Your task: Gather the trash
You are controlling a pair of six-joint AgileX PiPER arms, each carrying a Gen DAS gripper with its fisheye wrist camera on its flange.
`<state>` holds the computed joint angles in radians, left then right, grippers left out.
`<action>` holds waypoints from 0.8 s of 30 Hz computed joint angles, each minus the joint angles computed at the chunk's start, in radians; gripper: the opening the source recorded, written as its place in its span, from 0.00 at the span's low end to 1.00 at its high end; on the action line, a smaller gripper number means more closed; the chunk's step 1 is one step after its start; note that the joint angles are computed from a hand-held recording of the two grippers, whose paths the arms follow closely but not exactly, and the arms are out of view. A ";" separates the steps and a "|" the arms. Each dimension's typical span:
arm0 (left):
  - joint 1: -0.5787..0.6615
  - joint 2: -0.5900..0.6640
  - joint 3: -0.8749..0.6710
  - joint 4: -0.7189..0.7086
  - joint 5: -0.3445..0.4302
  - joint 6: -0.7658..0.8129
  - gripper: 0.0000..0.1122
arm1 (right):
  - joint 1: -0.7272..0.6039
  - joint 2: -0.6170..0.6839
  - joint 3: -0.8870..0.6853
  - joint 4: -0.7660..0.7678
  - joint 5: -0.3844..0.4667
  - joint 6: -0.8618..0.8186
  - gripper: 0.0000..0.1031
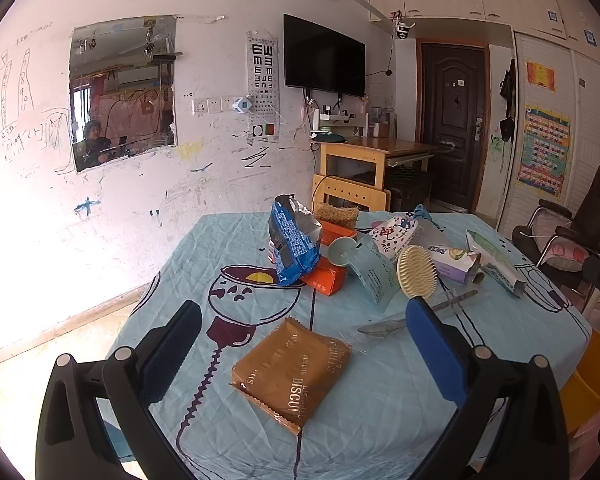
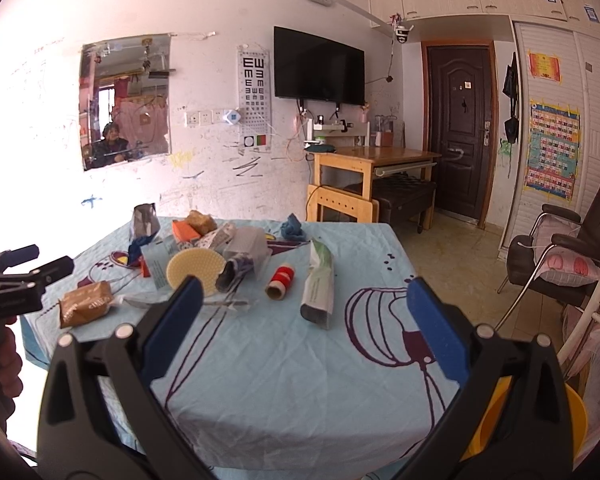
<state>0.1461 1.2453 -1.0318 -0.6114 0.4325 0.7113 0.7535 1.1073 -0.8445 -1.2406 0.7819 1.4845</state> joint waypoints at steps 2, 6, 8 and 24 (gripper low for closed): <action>-0.001 0.000 0.001 0.001 0.000 -0.001 0.87 | 0.003 0.000 0.000 -0.001 0.003 0.002 0.95; 0.001 0.000 0.000 -0.003 0.002 0.003 0.87 | 0.003 0.000 0.001 -0.002 0.004 0.002 0.95; -0.001 0.000 -0.001 0.001 0.002 -0.002 0.87 | 0.001 0.000 0.000 0.000 0.002 0.000 0.95; 0.086 0.130 -0.166 -0.098 0.215 0.037 0.87 | -0.096 0.031 -0.053 0.088 -0.092 -0.103 0.95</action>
